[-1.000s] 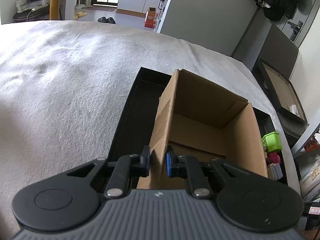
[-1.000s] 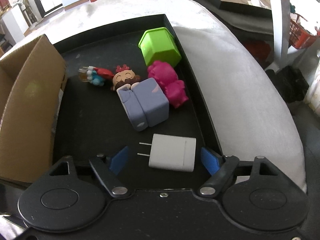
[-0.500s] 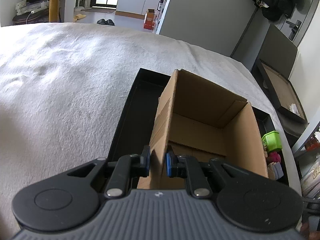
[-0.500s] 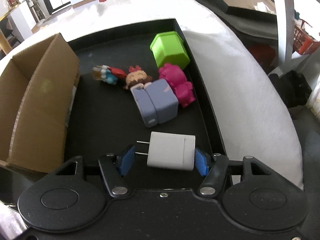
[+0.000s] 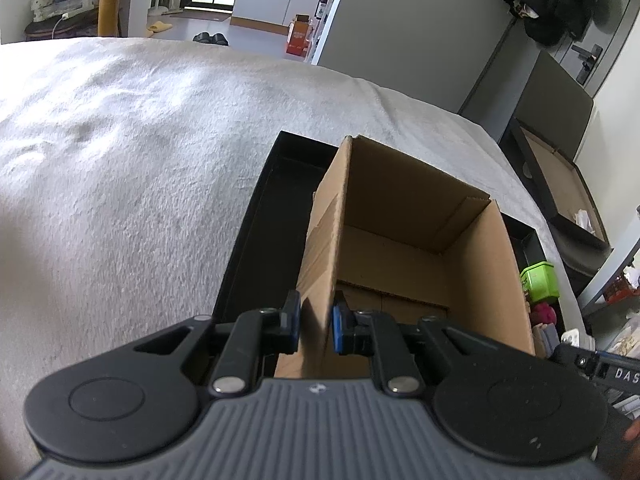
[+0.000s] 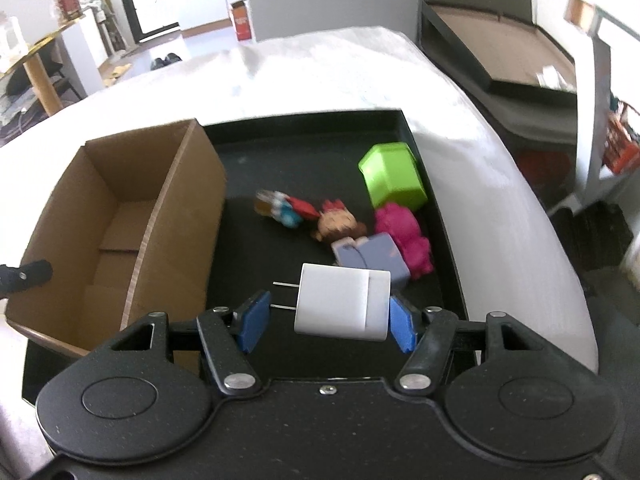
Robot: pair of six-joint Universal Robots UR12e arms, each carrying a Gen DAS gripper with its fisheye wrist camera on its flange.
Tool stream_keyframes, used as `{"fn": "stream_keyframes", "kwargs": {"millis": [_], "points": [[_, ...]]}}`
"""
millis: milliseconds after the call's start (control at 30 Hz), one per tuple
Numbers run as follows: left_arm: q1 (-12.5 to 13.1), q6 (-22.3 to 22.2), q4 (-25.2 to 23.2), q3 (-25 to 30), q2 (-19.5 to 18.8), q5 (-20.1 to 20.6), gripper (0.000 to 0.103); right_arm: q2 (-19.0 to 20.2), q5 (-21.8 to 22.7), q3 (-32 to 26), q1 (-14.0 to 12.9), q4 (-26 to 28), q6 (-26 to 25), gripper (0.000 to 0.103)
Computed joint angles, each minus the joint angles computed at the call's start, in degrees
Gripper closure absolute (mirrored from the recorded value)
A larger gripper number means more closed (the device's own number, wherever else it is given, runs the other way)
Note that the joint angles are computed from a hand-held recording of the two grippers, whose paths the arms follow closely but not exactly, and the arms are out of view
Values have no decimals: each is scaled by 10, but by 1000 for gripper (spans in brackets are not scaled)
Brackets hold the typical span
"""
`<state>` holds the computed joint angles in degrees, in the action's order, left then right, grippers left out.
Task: Organize rigid objects
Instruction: 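Carry the white plug with the right gripper over the cardboard box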
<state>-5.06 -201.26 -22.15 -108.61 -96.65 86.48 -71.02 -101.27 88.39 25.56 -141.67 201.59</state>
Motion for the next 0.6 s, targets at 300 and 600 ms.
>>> {"fn": "stream_keyframes", "kwargs": {"millis": [300,600], "points": [[2,-4,-10,0,2,-10,88,7,4,-20,7,-16,-23,42],[3,-1,-17,2,5,-18,87,20,11,-42,17,-38,-75,42]]}}
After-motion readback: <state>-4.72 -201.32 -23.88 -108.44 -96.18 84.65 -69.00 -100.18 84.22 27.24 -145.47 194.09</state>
